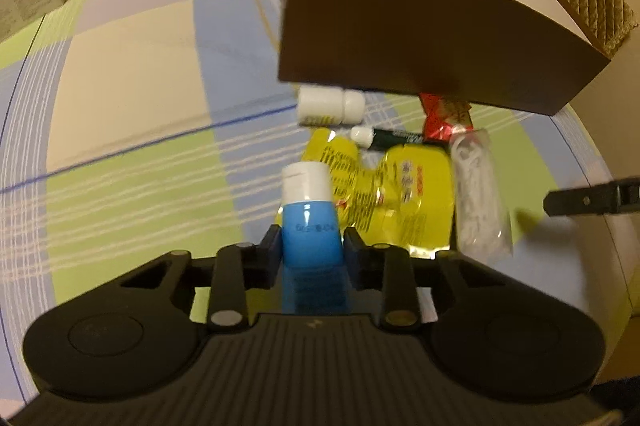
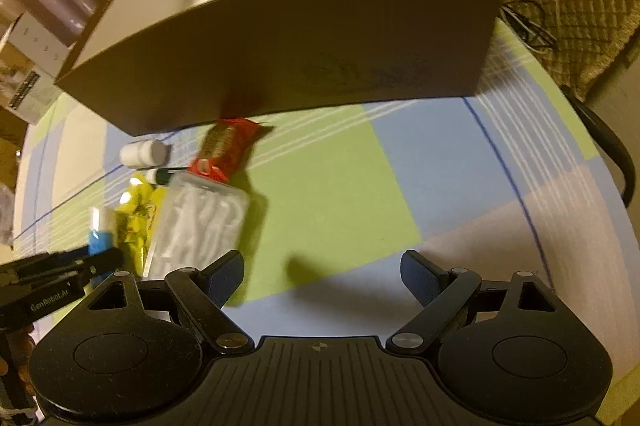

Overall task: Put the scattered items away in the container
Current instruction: 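Grasp the blue tube with the left tool while the right tool grasps the floss pick box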

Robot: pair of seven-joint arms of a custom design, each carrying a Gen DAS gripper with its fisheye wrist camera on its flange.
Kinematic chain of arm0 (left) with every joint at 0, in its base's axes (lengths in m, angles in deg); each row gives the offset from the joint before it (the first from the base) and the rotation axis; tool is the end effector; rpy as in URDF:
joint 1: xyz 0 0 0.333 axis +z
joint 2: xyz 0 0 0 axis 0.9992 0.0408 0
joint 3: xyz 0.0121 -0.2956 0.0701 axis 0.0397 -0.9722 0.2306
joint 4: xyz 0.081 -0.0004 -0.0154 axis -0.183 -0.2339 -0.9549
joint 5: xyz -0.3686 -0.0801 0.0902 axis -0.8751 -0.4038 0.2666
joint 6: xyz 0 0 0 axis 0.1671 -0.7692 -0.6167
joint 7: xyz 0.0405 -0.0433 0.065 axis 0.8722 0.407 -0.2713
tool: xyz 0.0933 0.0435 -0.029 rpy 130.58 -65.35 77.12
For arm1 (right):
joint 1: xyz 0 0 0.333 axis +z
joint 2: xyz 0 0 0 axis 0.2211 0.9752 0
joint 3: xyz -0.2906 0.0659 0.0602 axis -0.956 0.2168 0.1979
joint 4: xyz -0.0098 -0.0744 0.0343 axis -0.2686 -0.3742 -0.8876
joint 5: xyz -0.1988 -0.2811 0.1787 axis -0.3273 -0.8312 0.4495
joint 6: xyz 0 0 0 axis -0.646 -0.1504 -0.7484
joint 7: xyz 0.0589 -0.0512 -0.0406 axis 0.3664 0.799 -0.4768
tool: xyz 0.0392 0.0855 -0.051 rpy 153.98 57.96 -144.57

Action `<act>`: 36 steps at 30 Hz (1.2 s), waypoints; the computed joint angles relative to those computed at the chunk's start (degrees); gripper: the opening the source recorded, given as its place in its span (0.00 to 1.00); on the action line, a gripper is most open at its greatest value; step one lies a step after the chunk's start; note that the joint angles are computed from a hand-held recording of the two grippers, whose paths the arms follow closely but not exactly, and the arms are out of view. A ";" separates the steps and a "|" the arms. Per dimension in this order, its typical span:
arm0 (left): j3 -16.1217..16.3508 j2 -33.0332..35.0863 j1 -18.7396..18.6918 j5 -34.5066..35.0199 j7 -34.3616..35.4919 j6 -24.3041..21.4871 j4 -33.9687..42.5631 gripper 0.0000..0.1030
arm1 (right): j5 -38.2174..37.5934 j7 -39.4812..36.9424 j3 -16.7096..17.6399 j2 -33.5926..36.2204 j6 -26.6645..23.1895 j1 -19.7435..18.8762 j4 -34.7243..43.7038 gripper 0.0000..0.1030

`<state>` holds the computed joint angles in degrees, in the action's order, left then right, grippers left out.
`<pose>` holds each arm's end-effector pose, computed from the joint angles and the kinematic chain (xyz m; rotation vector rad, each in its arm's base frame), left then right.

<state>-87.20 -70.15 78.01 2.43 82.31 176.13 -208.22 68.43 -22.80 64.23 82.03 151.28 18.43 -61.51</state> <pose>0.4448 -0.2038 0.2736 -2.0974 1.9201 -0.6093 0.5006 0.0213 0.2921 -2.0454 1.7826 -0.0049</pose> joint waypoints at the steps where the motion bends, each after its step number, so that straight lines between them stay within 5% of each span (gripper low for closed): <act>1: -0.24 -0.64 0.37 -0.81 0.62 0.21 -1.03 0.26 | 1.03 -1.01 0.19 -0.11 -0.23 0.02 0.03 0.88; 10: -1.03 -6.88 1.38 0.09 -1.82 -2.96 -7.68 0.26 | 10.09 -8.78 0.99 0.49 -5.63 0.39 1.62 0.88; 22: -1.94 -7.19 2.12 3.01 -5.24 -5.87 -7.23 0.29 | 13.71 -14.89 4.36 5.45 3.35 4.60 2.30 0.87; 23: -1.93 -7.13 2.12 3.34 -5.53 -5.86 -7.19 0.29 | 13.38 -15.39 4.30 5.43 3.28 4.51 2.07 0.66; 26: -1.73 -7.04 2.27 4.02 -6.25 -5.32 -7.32 0.29 | 9.72 -14.55 3.08 4.90 -0.32 3.65 2.05 0.61; 34: -1.73 -6.48 2.10 3.72 -5.44 -5.11 -6.84 0.38 | 0.04 -15.75 1.08 2.74 0.79 2.09 -0.88 0.62; 36: -1.71 -6.14 2.03 4.22 -5.60 -4.97 -6.58 0.45 | 1.58 -17.86 1.22 2.32 0.33 1.42 -1.02 0.84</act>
